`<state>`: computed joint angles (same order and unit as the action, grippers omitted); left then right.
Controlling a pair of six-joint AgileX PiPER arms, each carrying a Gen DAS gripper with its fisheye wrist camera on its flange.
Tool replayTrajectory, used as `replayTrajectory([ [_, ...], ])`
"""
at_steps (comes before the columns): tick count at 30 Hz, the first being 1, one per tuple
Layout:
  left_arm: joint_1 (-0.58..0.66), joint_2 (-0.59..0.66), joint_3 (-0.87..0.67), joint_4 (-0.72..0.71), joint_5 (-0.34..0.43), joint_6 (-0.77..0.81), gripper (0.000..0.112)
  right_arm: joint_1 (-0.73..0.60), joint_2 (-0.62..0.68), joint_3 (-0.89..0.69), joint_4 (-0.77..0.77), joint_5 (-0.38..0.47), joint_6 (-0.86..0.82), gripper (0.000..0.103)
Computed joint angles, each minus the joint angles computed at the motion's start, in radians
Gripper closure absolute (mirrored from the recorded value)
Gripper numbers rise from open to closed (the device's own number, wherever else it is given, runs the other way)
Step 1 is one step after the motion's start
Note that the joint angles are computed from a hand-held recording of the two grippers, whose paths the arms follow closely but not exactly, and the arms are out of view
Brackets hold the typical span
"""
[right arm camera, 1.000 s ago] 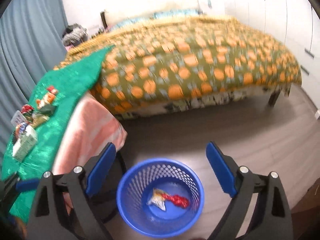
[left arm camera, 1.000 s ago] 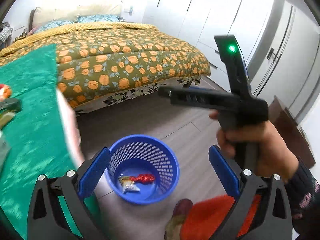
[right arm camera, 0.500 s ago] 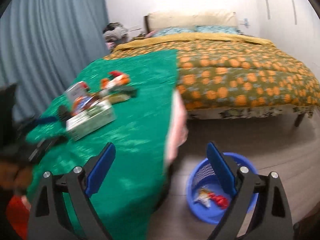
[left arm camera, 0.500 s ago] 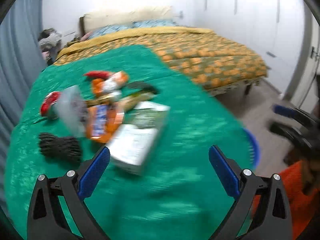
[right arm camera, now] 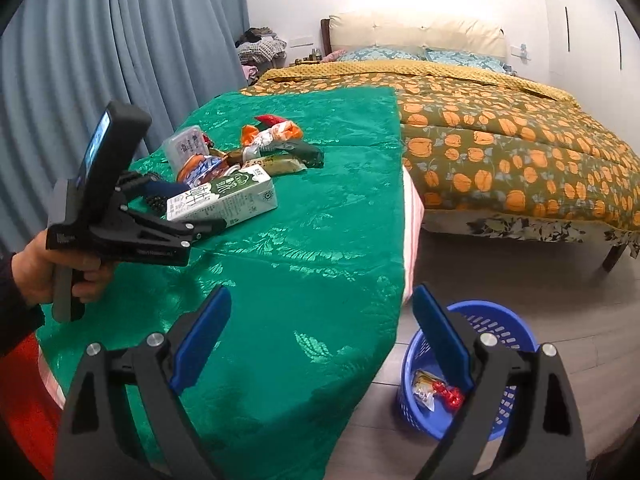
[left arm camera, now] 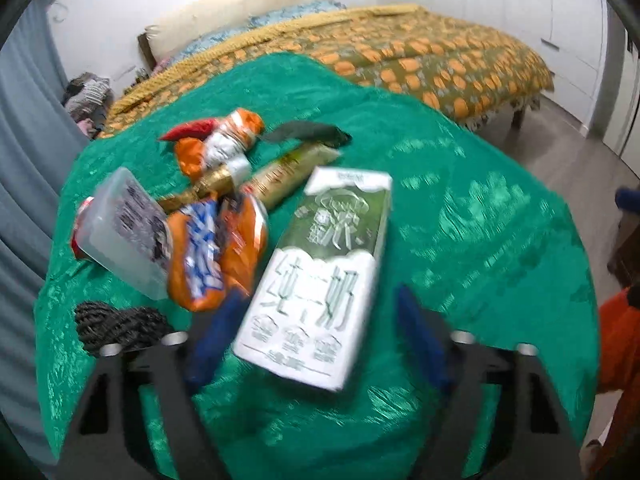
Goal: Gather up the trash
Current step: 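Move the left tool back to the table and grasp the white milk carton, then lift the milk carton with the left tool while the right tool grasps the orange can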
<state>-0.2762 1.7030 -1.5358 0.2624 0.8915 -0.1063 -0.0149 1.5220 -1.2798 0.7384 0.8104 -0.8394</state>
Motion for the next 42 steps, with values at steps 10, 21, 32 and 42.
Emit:
replayTrajectory([
  [10,-0.044,-0.072,0.005,-0.11,0.124,0.034,0.03,-0.049,-0.008,-0.006,0.037,0.025,-0.024,0.014],
  [21,-0.019,0.131,-0.216,-0.149,0.225,0.033,0.06,-0.04,-0.012,0.003,0.016,0.009,-0.019,0.014],
  [32,0.08,-0.294,0.228,-0.102,0.067,-0.106,0.061,0.026,-0.001,0.022,-0.053,-0.024,0.016,0.014],
  [42,0.257,-0.402,0.365,0.073,0.012,-0.287,0.061,0.258,0.098,-0.13,-0.241,0.002,0.273,0.014],
])
